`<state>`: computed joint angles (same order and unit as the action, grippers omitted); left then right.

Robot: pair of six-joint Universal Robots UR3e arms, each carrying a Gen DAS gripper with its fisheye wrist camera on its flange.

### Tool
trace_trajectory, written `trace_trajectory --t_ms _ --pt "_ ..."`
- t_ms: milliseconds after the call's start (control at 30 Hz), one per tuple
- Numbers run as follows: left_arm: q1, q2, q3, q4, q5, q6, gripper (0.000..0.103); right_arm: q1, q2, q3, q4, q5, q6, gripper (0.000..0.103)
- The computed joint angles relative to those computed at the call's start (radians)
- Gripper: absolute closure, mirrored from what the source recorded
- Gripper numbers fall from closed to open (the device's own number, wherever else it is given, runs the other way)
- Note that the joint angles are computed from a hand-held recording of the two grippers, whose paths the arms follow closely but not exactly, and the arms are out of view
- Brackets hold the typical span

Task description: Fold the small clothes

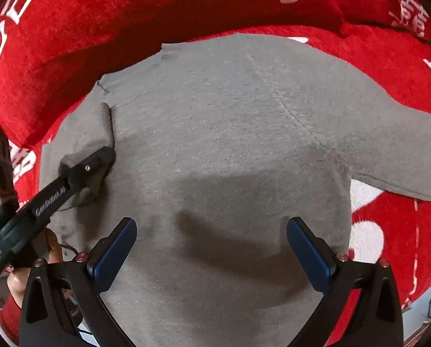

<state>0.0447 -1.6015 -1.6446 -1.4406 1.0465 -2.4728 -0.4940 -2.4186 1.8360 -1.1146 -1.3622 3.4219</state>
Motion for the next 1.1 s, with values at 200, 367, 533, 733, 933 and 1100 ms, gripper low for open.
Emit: trace_trajectory --t_ms 200,367,533,733,933,1100 --pt "0.0 0.048 0.064 -0.07 0.055 0.045 0.019 0.076 0.069 0.016 -0.166 0.046 0.066 0.0" --pt "0.175 0.136 0.125 -0.15 0.051 0.147 0.006 0.473 0.435 -0.166 -0.422 -0.127 0.186 0.0" --pt "0.303 0.0 0.215 0.037 0.207 0.053 0.006 0.772 0.829 -0.453 -0.469 -0.384 0.103 0.0" --pt "0.304 -0.191 0.299 0.079 0.349 -0.09 0.006 0.915 1.111 -0.583 -0.518 -0.66 -0.012 0.003" --pt "0.306 -0.125 0.157 0.166 0.36 -0.076 0.006 0.534 0.694 -0.169 -0.654 -0.396 0.256 0.003" --pt "0.292 -0.154 0.197 0.14 0.351 -0.062 0.006 0.01 0.171 0.241 -0.613 0.025 0.359 0.003"
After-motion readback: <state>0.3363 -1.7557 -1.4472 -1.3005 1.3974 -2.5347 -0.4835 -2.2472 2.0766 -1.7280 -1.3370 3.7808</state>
